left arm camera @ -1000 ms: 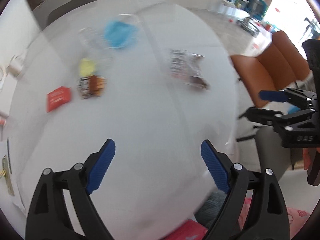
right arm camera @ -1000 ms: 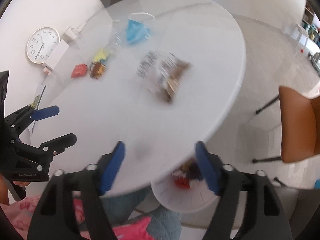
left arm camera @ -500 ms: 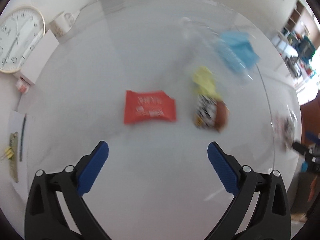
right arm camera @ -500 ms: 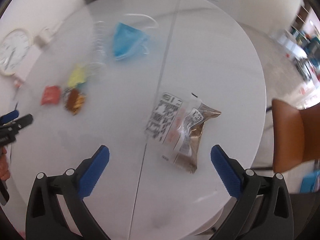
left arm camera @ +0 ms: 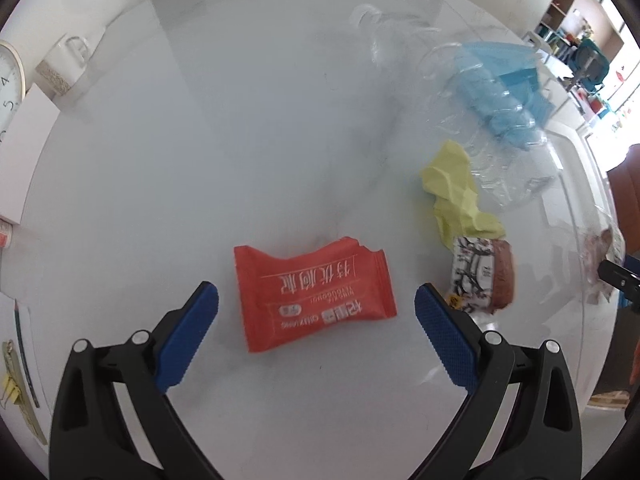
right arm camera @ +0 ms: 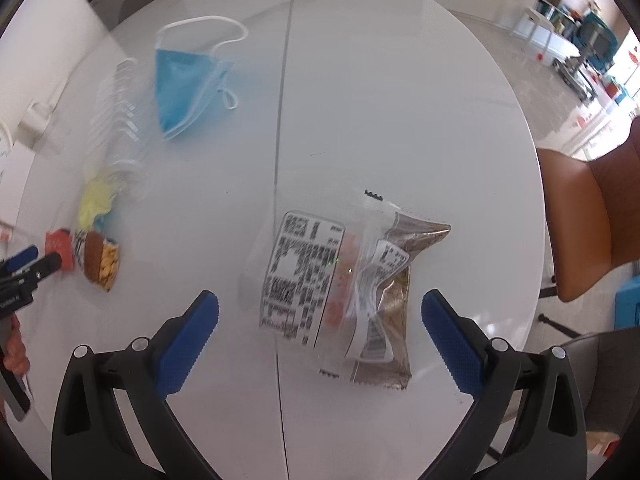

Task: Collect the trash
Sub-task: 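Grasp the red snack packet with the left tool while the right tool grasps the clear snack bag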

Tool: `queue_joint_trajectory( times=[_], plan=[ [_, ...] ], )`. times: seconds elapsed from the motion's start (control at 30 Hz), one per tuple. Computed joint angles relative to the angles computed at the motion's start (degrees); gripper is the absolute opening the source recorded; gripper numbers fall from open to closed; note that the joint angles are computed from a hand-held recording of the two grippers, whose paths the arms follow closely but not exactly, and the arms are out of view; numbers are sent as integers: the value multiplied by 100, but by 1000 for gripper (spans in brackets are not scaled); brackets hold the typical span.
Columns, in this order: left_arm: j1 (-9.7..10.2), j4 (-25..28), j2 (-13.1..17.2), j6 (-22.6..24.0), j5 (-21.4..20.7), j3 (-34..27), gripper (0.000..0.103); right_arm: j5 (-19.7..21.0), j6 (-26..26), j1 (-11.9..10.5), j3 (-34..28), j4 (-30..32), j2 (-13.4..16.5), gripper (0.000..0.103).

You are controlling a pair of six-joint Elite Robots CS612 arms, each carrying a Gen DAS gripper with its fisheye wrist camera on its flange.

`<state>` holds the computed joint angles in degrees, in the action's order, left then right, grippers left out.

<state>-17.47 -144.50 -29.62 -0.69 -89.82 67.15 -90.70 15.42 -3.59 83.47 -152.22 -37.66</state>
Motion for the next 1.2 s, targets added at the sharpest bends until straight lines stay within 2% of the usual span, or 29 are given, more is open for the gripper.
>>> queue_joint_trajectory(
  times=[0.07,0.1,0.13,0.17,0.2,0.27,0.37,0.43,0.5,0.57,0.73,0.9,1.07,1.2],
  plan=[
    [-25,201,76,-92,81,-129,78,-85,0,-1,-62,40,49,101],
    [-38,283,103,-137,138,-174,78,-111,-12,1,-87,66,70,101],
    [-49,258,121,-201,188,-182,73,-117,-28,2,-110,82,87,100],
    [-46,211,130,-269,165,-185,67,-121,-64,-8,-114,124,80,93],
    [-44,190,130,-328,144,-186,61,-106,-87,-9,-126,146,88,82],
    [-54,132,119,-411,169,-177,37,-82,-150,-17,-127,137,104,75],
    [-79,176,124,-460,138,-223,22,-121,-311,-16,-83,26,91,68],
    [-42,206,168,-433,82,-307,20,-86,-377,-29,-39,-58,71,63],
    [10,133,172,-443,-49,-303,20,-3,-450,-57,-22,-92,60,51],
    [67,25,159,-442,-243,-280,19,97,-455,-82,-9,-106,54,47],
    [206,-240,98,-310,-637,-200,19,389,-485,-175,112,-301,-3,43],
    [193,-473,-131,-190,-607,125,19,620,-539,-239,256,-462,-99,41],
    [90,-728,-458,-32,-480,603,19,668,-675,-239,410,-583,-256,41],
    [-46,-713,-705,116,-335,952,19,727,-787,-237,704,-737,-487,41]
  ],
)
